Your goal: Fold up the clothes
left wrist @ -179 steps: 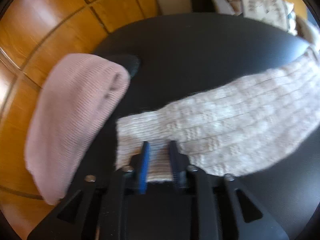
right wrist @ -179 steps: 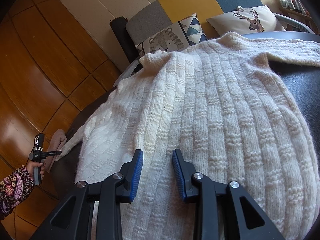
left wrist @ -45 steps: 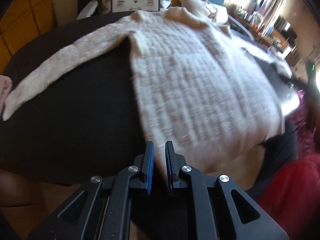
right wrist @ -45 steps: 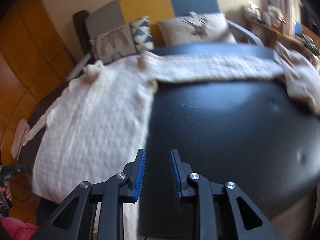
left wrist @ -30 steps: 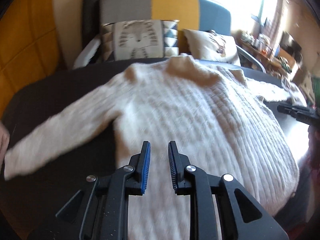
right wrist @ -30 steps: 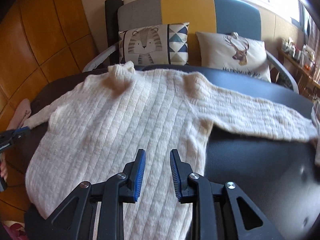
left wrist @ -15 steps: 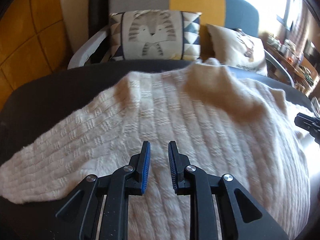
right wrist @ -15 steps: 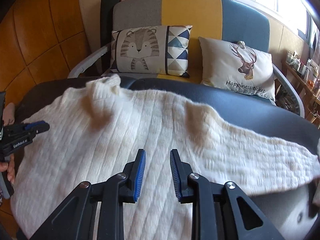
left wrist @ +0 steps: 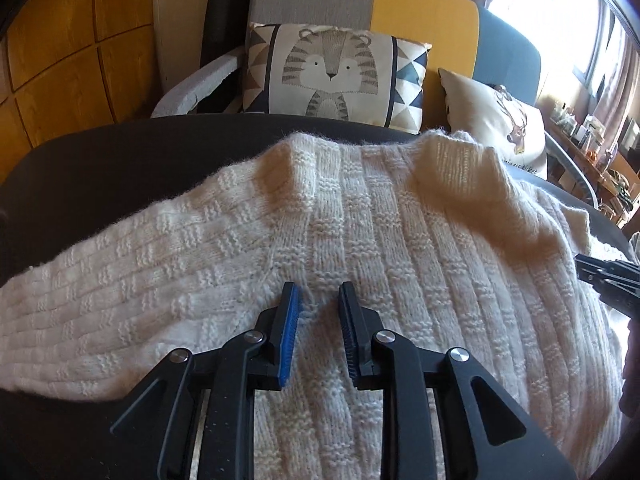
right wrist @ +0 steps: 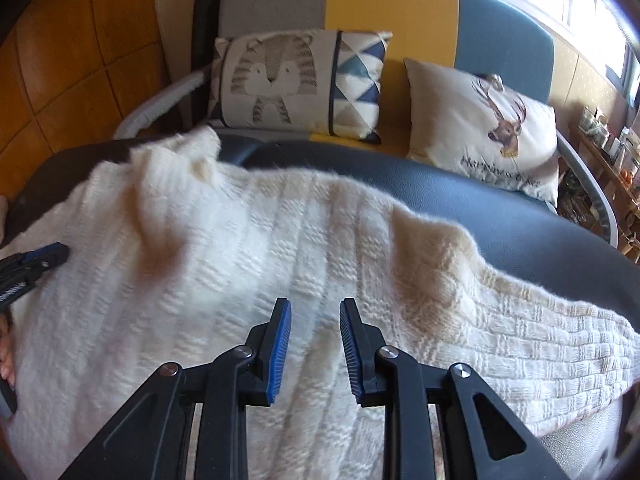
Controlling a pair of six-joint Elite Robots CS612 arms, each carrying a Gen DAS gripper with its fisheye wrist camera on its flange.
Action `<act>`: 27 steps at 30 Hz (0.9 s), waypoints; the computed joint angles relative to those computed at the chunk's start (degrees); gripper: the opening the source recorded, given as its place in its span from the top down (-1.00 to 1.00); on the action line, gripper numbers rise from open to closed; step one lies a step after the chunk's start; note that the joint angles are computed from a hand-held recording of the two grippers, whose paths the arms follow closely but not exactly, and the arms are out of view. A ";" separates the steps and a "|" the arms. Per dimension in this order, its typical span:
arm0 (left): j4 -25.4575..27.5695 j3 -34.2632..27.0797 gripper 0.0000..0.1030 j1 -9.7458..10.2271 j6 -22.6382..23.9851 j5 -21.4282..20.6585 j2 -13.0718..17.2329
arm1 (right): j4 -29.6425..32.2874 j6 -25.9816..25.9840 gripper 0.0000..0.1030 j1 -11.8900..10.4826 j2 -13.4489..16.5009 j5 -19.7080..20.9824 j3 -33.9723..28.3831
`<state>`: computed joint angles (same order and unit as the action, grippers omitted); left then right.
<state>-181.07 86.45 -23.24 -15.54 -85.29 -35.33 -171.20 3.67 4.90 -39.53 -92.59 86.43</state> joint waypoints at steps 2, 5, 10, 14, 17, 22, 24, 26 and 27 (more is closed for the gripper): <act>-0.11 0.02 0.53 0.02 -0.11 0.11 0.04 | -0.98 0.88 0.52 -0.53 0.18 1.07 0.36; -0.21 0.10 0.52 -0.21 0.22 1.08 0.06 | -2.10 2.41 0.52 -1.17 0.18 1.26 0.96; -0.26 0.34 0.51 -0.88 1.27 3.76 0.07 | -2.20 5.08 0.52 -1.59 0.06 -2.40 1.44; -0.04 0.19 0.50 -1.15 1.80 4.88 0.15 | -4.06 5.13 0.52 -1.69 0.10 -2.23 1.99; 1.51 0.03 0.49 -1.57 2.41 6.53 -0.18 | -4.20 3.66 0.50 -1.36 0.15 -3.20 1.88; 0.72 -1.23 0.49 -1.67 4.97 5.05 -0.46 | -2.70 2.52 0.49 -1.97 -0.73 0.69 1.78; 1.34 -2.86 0.49 -1.78 5.44 5.21 -0.19 | -5.35 0.19 0.49 -1.91 -0.80 2.68 1.93; 3.70 -5.32 0.49 -1.79 5.31 4.33 0.37 | -6.60 -2.51 0.49 -1.65 -0.48 4.27 1.08; 4.92 -6.66 0.49 -1.74 5.22 3.35 0.75 | -6.78 -3.48 0.49 -1.54 -0.20 4.98 0.42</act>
<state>-176.15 79.79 -24.98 -10.32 -81.94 -34.58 -177.98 0.19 3.36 -39.73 -87.60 86.86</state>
